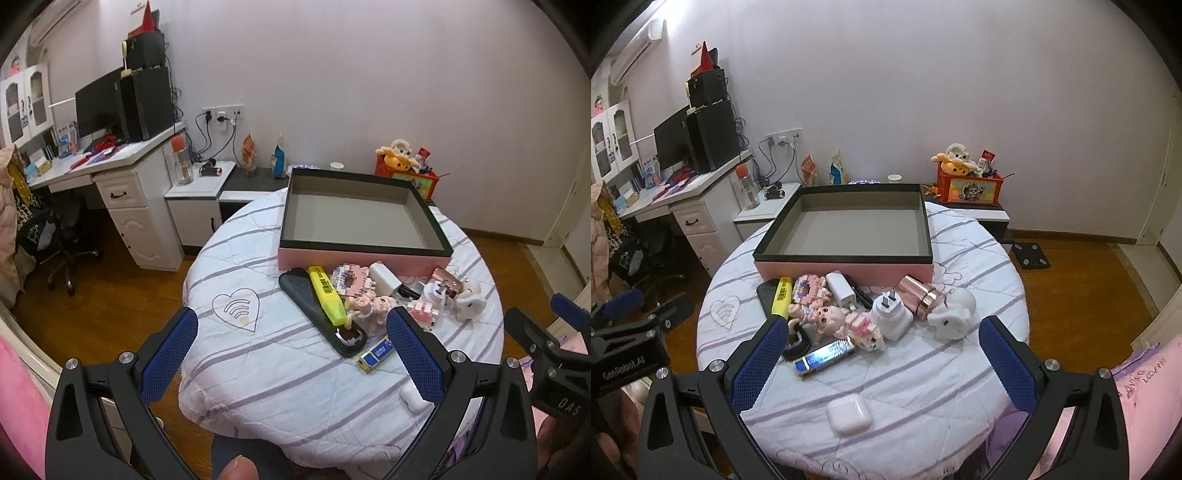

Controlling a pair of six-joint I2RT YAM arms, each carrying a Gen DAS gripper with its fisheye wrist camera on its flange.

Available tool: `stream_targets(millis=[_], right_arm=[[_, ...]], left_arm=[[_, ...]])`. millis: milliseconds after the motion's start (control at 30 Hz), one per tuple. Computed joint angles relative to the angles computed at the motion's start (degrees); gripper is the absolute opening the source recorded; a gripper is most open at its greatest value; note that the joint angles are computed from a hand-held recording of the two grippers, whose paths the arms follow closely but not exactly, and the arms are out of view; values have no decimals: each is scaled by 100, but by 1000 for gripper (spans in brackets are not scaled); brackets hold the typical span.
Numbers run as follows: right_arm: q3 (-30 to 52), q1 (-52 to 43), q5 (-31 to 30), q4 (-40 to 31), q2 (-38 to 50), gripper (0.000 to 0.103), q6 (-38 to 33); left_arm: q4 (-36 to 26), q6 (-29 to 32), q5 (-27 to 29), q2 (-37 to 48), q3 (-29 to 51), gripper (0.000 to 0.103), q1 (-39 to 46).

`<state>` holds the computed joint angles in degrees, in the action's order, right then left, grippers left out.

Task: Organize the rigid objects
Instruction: 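Move both tools toward the cluster of items beside the pink box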

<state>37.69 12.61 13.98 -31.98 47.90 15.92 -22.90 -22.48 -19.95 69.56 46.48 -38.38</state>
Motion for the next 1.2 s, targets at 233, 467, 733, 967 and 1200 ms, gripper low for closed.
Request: stream_targets(millis=[233,467,733,967,1200], right_arm=[[-68,616,587,-749,-894,103,409],[3,1250,1148,-1247,-1359,103,766],[97,1722,1585,-1522,-1536,103,1047],[91,1713,1590,-1502,-1473,103,1028],[-99,736,828,-981,-1139,103,545]], left_arm=[[-495,-255,-439,-844,-262,103,-489],[-909,-500,-830,-1445,-377,103,-884],[-1123,-608,-1083,-1695,-355,103,-1150],[-1155,-649,-975,-1660,-373,103,-1081],[-796,-453,-449,-1078,-377,103,-626]])
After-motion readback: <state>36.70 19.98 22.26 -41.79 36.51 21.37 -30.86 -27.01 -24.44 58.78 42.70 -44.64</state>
